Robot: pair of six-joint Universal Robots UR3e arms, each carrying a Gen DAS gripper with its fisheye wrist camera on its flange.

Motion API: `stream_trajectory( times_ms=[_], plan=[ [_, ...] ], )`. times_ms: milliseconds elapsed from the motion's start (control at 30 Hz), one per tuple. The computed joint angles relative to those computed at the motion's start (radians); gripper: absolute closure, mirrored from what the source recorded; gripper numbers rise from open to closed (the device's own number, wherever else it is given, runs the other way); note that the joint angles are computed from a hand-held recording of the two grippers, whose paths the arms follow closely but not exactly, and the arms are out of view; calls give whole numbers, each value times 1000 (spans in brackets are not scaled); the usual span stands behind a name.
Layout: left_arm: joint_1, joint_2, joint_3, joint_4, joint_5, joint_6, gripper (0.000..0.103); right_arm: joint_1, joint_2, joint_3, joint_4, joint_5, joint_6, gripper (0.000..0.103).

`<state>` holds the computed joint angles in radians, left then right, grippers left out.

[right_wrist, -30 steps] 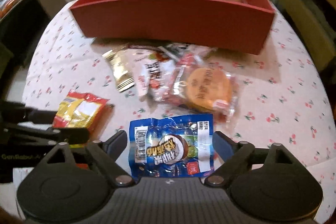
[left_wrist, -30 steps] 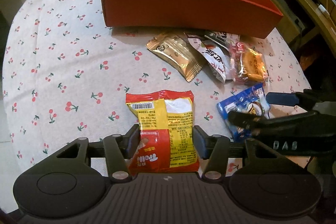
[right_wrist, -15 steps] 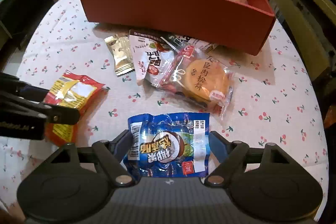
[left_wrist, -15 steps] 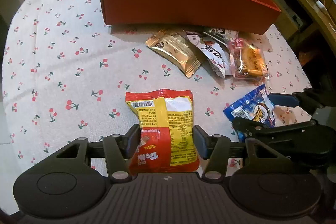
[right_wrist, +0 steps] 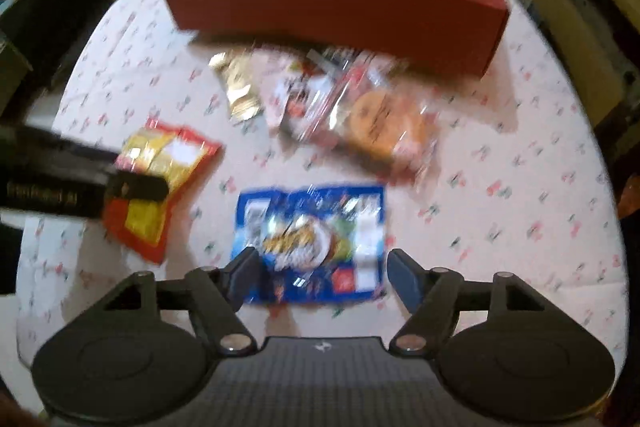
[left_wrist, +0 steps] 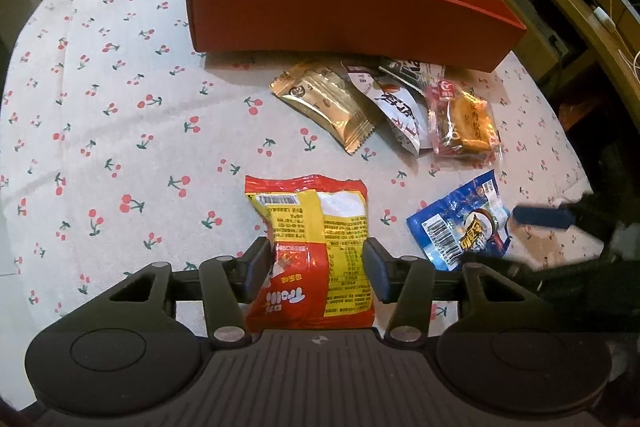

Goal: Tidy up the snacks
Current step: 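Grasp the yellow-red wafer pack with the left tool while the right tool grasps the blue sausage pack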

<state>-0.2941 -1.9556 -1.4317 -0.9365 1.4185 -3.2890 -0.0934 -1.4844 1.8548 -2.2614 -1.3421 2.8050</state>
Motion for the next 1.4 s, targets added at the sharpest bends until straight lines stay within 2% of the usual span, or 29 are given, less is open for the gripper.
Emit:
stream_trajectory(
  times_ms=[100,200,233,300,367,467,533,667,733,800,833,967,1033,1100,1167,1200,1267,1333,1400],
  plan=[
    [0,-7,10,-7,-4,3,43,9,-38,45,18,23,-31,9],
    [5,-5,7,-7,-11,7,43,-60,-110,34,240,194,-134,11],
    [8,-4,5,-8,-15,6,43,-66,-133,32,285,207,-173,11],
    [12,-1,1,-7,-18,5,42,-46,-190,54,255,166,-241,11],
    [11,0,-1,-9,-17,2,41,-3,-204,80,121,80,-354,11],
    [5,-6,6,-15,-12,1,40,50,-94,3,39,-9,-489,11],
    [-1,-15,16,-23,-6,3,40,63,0,-81,52,-7,-537,11],
    [6,-19,12,-30,-18,10,38,87,152,-260,200,4,-629,10],
    [9,-18,9,-30,-24,14,37,91,178,-252,177,2,-629,8],
    [12,-18,8,-31,-27,16,36,65,156,-209,147,29,-576,9],
    [12,-19,11,-32,-28,18,35,58,143,-186,129,27,-538,12],
    [5,-25,22,-40,-21,22,34,19,44,-87,114,33,-407,33],
    [-4,-29,26,-38,-9,24,31,0,4,-64,134,44,-358,33],
    [-8,-33,28,-34,-7,24,28,-5,-6,-55,140,45,-316,30],
    [-12,-35,28,-30,-2,21,28,-15,-13,-70,186,65,-311,17],
    [-14,-35,27,-27,2,19,27,-28,-28,-64,201,86,-313,16],
    [-19,-33,25,-29,22,11,24,-49,-47,-57,207,130,-330,8],
    [-18,-22,11,-22,27,4,24,-63,-62,-44,190,146,-337,3],
    [-22,-22,11,-25,35,1,23,-58,-45,-47,174,133,-339,3]
  ],
)
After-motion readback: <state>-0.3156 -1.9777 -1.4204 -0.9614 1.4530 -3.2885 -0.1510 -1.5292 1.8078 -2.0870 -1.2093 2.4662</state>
